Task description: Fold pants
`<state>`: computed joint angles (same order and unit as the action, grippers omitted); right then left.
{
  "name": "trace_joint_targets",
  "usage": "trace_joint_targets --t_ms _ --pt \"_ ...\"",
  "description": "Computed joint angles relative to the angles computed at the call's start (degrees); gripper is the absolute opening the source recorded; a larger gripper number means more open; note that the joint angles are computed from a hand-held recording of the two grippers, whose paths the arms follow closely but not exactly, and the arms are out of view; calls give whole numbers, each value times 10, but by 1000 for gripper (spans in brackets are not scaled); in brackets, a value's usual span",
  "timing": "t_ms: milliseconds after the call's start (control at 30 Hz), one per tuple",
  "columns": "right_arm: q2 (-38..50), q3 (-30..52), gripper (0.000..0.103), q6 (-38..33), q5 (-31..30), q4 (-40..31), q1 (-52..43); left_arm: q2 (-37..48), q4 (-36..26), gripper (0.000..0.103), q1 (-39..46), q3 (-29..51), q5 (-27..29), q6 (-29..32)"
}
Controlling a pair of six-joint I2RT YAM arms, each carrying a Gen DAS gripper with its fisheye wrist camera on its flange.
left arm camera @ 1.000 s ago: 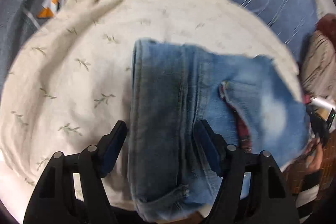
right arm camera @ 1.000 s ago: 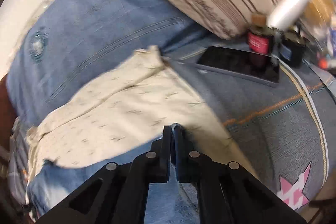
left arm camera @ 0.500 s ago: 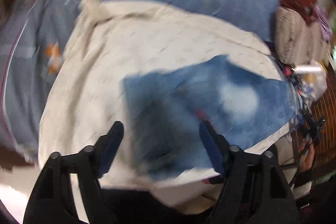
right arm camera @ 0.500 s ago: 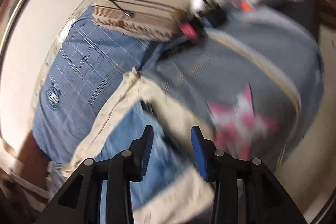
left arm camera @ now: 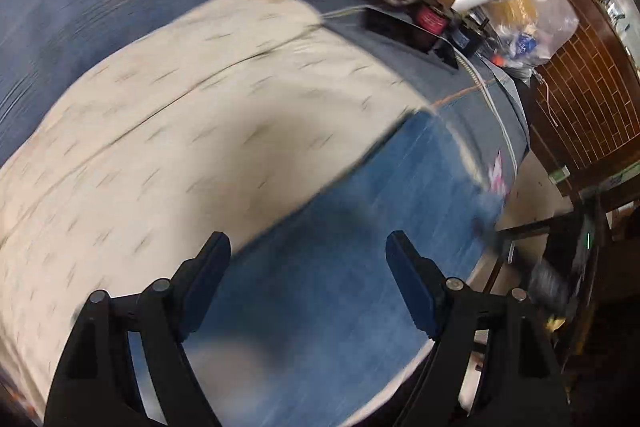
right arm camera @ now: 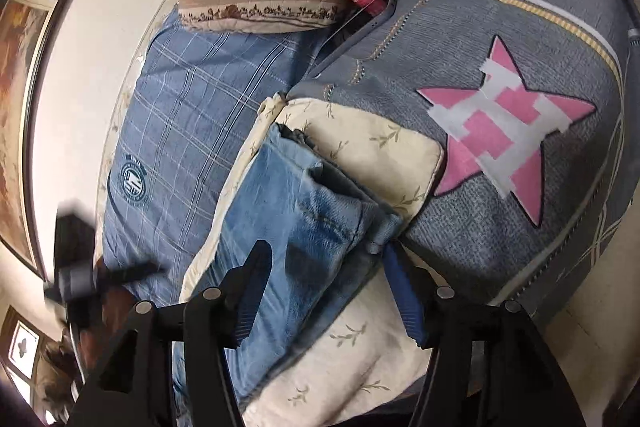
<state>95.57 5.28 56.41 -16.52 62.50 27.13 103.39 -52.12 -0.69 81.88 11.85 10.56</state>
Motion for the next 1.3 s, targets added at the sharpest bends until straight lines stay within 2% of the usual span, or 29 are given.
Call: trace_joint_targets --t_ms 67,133,267,333,433,500,533,567,600,633,700,767,833,900,967,1067,1167,1300 --pt "25 -25 58 12 -4 61 -8 68 2 80 -39 66 -26 -27" --pt "36 -38 58 16 3 91 -11 132 -20 80 -57 135 -22 -41" --pt "55 -39 59 7 22 115 4 242 -80 80 -77 253 12 -47" --pt "56 -28 60 -5 38 112 20 272 -101 81 -88 280 13 -30" --pt "73 -17 60 -14 55 131 34 265 -87 84 -110 263 7 4" --pt "125 -20 57 -6 52 203 29 268 -107 84 -122 269 46 32" --pt "151 -20 51 -5 47 233 24 267 -107 84 -128 266 58 41" --pt "161 -21 41 -5 49 241 22 255 -88 84 -137 246 53 46" --pt "173 -21 38 -5 44 250 17 237 -49 84 -149 213 36 53" --pt "185 -24 30 -1 42 265 12 223 -13 75 -157 183 21 61" --pt "189 -25 25 6 35 266 6 196 32 62 -160 136 13 54" --pt "126 -25 22 -1 57 188 19 167 47 19 -155 107 14 50" --pt "35 -23 18 -15 86 82 40 134 47 10 -139 83 31 58" --pt "-46 -26 16 -21 109 10 58 98 45 8 -122 60 56 60" --pt "-169 -21 15 -38 151 -113 94 54 45 8 -103 33 79 65" --pt "-306 12 14 -69 223 -288 163 3 49 8 -86 -2 92 56" --pt "-342 49 14 -86 268 -358 228 -39 42 9 -51 -30 98 63" --pt "-288 122 14 -105 303 -388 328 -86 24 11 24 -74 111 83"
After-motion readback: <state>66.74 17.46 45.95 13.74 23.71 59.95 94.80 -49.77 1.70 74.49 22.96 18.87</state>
